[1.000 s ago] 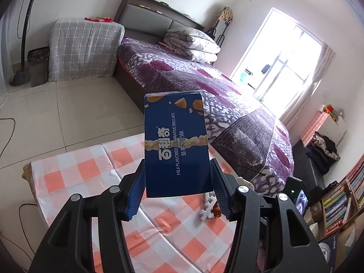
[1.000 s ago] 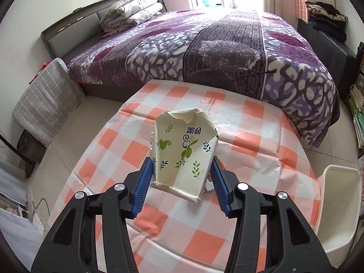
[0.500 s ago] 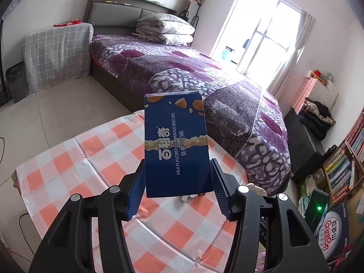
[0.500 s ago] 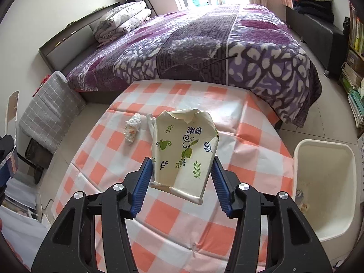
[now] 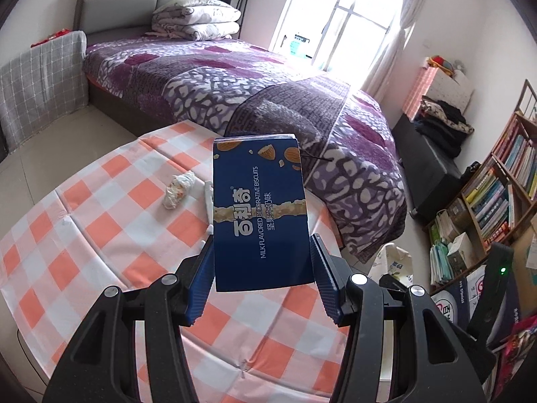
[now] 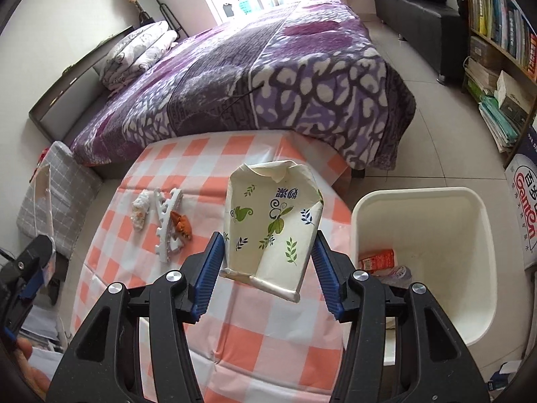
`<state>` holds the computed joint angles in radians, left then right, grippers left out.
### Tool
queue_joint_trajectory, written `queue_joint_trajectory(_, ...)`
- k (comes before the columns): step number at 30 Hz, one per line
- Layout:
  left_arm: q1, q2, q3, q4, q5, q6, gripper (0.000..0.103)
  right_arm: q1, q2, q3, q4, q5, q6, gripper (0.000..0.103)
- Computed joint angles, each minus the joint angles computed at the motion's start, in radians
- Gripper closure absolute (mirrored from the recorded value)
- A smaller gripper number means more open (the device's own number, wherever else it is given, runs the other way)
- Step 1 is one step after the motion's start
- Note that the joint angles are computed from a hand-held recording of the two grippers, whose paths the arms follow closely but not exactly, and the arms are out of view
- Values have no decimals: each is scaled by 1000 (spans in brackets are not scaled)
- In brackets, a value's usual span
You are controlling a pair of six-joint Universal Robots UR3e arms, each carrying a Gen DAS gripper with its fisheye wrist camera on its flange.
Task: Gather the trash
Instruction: 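Carry the box and paper cup over the white bin and open both tools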
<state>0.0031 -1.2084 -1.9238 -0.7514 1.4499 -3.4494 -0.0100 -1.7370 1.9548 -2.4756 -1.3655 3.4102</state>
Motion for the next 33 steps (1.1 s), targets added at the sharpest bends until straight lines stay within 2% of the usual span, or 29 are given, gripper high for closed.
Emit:
queue_joint_trajectory(3, -80, -62, 23, 35, 43, -21, 49, -86, -64, 22, 38, 16, -40, 52)
queue_joint_trajectory(12, -269, -260, 123, 85, 86, -70, 49, -380, -199, 37, 249, 135, -189, 48)
queue_joint_trajectory(15, -338, -334, 165, 98, 99, -81, 49, -451, -221, 35, 306, 152, -239, 45)
queue_joint_trajectory(17, -381, -385, 192, 112, 100, -96, 49, -505, -234, 30, 350, 166, -275, 39)
queue_joint_trajectory(19, -411, -429, 203, 143, 85, -132, 49, -564, -252, 31, 390, 185, -301, 32)
queue_joint_trajectory(21, -440, -487, 231, 154, 57, -159, 49, -611, -264, 30, 422, 202, -324, 30)
queue_joint_trajectory(23, -470, -542, 260, 157, 42, -172, 49, -669, -278, 31, 456, 219, -339, 20)
queue_joint_trajectory(33, -587, -731, 414, 121, 5, -166, 49, -873, -303, 19, 589, 313, -454, 17)
